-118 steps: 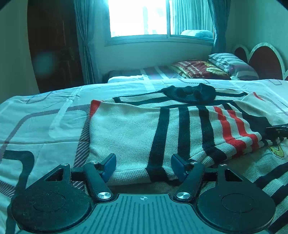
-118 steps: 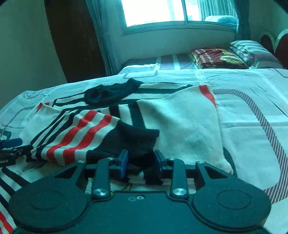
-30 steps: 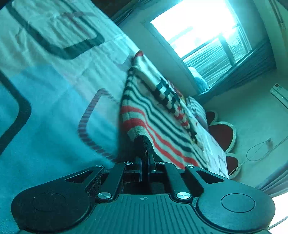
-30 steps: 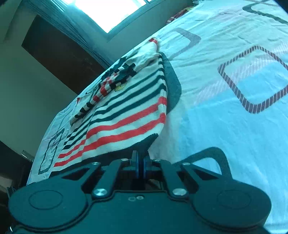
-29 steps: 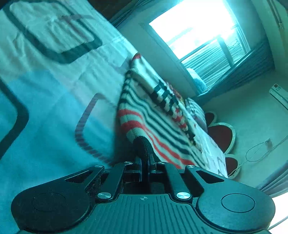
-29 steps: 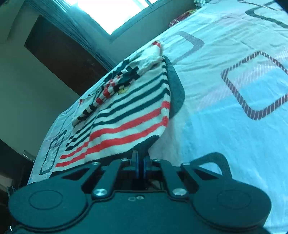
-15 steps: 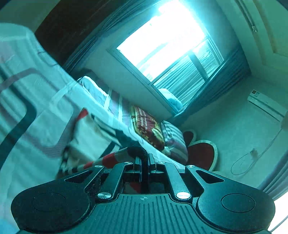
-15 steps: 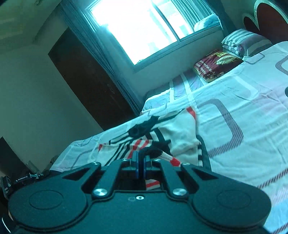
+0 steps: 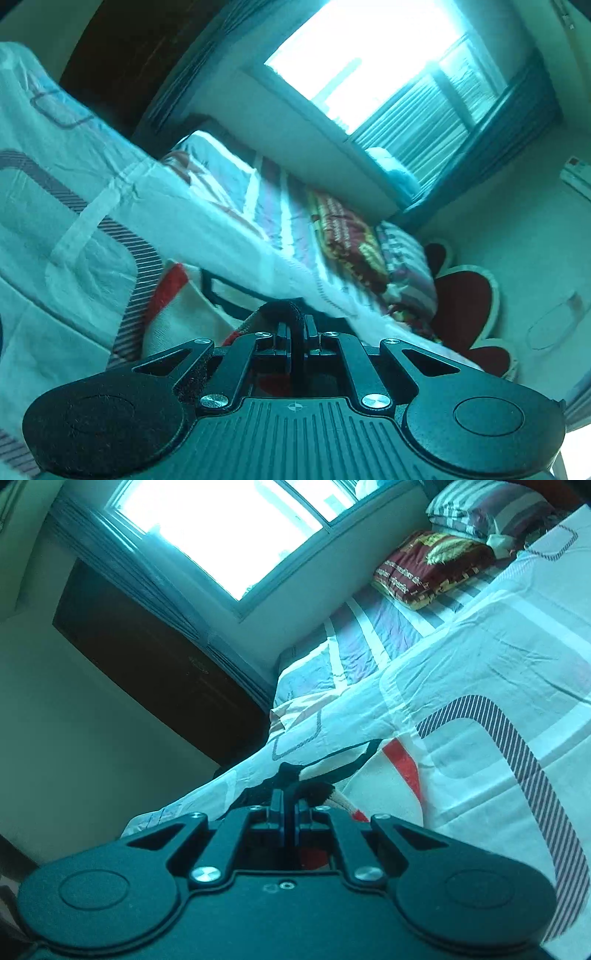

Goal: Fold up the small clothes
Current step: 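Carry the held hem over the sweater with both grippers and lower it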

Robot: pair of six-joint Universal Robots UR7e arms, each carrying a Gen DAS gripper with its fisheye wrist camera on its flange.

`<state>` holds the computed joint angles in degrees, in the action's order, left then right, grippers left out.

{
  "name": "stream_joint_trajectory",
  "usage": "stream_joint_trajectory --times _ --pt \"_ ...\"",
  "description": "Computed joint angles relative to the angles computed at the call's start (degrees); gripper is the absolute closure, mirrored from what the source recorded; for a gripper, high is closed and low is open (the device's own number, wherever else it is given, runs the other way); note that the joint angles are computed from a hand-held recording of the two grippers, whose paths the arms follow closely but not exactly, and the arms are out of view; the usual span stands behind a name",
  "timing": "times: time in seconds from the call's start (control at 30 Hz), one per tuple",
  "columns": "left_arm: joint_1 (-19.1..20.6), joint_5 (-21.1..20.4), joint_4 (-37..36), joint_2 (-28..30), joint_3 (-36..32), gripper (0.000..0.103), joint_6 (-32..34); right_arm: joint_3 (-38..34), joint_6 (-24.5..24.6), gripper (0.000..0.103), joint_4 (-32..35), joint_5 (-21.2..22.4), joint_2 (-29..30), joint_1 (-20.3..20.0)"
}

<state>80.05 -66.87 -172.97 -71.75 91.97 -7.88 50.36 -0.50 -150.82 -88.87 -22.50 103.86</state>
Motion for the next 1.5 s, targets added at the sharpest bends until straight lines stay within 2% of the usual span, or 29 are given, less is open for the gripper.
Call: stream_joint_trajectory --times 0.07,0.13,0.17,0.2,0.23,0.27,0.3,0.37,0.4,0.43,0.47,0.57,0.63,0.7,0.8,0.83,0.9,0.97,1.03,1.07,1.17,1.23,1.33,1.4,1.5 --pt "2.51 -1.4 4.82 3.13 -4.5 0.097 -1.49 -8.96 2.43 0.095 6.07 -0.27 5.61 -1.07" --pt "4.8 -2.26 6.84 6.09 -8.11 0.097 -4.31 -16.72 3.61 0.085 8.33 -0.31 10.98 -2.09" --pt "5.93 -3.69 7.63 7.32 -9.63 0.097 -6.14 -18.04 3.38 0.077 5.86 -1.69 12.46 -2.18" --pt "6.75 -5.2 7.54 8.1 -10.32 0.097 -6.92 -18.35 2.95 0.074 2.67 -1.45 13.35 -2.53" --pt "6.99 -5.62 7.2 8.48 -10.53 0.097 -6.8 -17.77 2.76 0.069 0.47 -0.26 13.43 -2.95" --pt "7.24 -6.21 6.7 8.9 -10.68 0.093 -6.0 -16.6 2.37 0.068 -1.43 0.98 13.01 -3.31" --pt "7.42 -6.96 6.33 9.12 -10.67 0.087 -4.89 -15.72 1.51 0.068 -2.83 2.27 12.59 -3.63" --pt "7.44 -8.38 3.66 8.79 -9.5 0.054 -3.05 -12.09 -1.47 0.068 -5.0 3.68 10.38 -3.91" --pt "7.46 -9.44 2.76 8.44 -9.02 0.049 -1.97 -10.44 -3.83 0.068 -4.86 4.23 9.1 -3.94" --pt "7.3 -9.45 2.1 7.98 -8.63 0.038 -0.87 -8.66 -6.43 0.068 -4.7 3.85 7.77 -3.82" --pt "6.96 -8.58 1.5 7.3 -8.0 0.035 0.19 -6.83 -9.19 0.069 -4.36 3.07 6.39 -3.65" --pt "5.21 -4.29 2.56 4.97 -6.57 0.035 8.87 -2.73 -17.59 0.072 -2.55 -0.35 3.4 -3.0" --pt "3.72 0.43 5.41 4.51 -6.85 0.035 15.95 -1.69 -23.6 0.069 -1.0 -2.31 2.59 -2.58" --pt "2.22 5.09 9.66 4.68 -7.57 0.035 23.14 -3.04 -28.19 0.068 1.95 -3.19 3.32 -1.94" --pt "0.92 7.97 14.17 6.2 -9.55 0.035 31.48 -5.88 -36.2 0.064 1.76 -5.73 5.94 -0.43" --pt "0.64 9.17 14.16 7.47 -10.75 0.035 32.59 -7.97 -37.73 0.066 2.44 -6.75 7.32 0.14" --pt "0.33 11.62 13.77 10.75 -14.34 0.035 31.73 -16.28 -35.49 0.066 4.22 -7.79 12.33 0.58" --pt "0.47 13.78 10.53 13.29 -16.81 0.035 28.93 -25.98 -28.71 0.067 8.03 -8.87 17.29 0.29" --pt "1.42 12.59 9.93 13.95 -17.76 0.035 24.09 -32.24 -24.62 0.068 9.87 -9.21 20.49 -0.29" --pt "1.73 12.04 9.57 13.88 -17.68 0.035 22.94 -32.15 -23.65 0.069 9.78 -8.71 20.35 -0.63" --pt "2.55 9.34 8.2 12.85 -16.14 0.035 23.3 -25.06 -23.17 0.066 7.33 -5.59 16.32 -1.42" --pt "2.97 8.12 8.52 12.58 -15.88 0.035 23.83 -24.1 -23.23 0.066 7.73 -4.38 15.59 -1.72" --pt "3.04 8.01 11.09 13.92 -17.89 0.055 24.9 -26.57 -23.35 0.066 10.0 -3.27 16.8 -1.74" --pt "2.85 7.58 12.22 14.49 -18.72 0.055 27.14 -29.32 -24.81 0.066 11.52 -3.68 18.37 -1.33" --pt "1.5 13.63 13.72 16.11 -20.2 0.055 30.61 -33.49 -28.6 0.066 14.72 -4.77 20.66 -0.54"
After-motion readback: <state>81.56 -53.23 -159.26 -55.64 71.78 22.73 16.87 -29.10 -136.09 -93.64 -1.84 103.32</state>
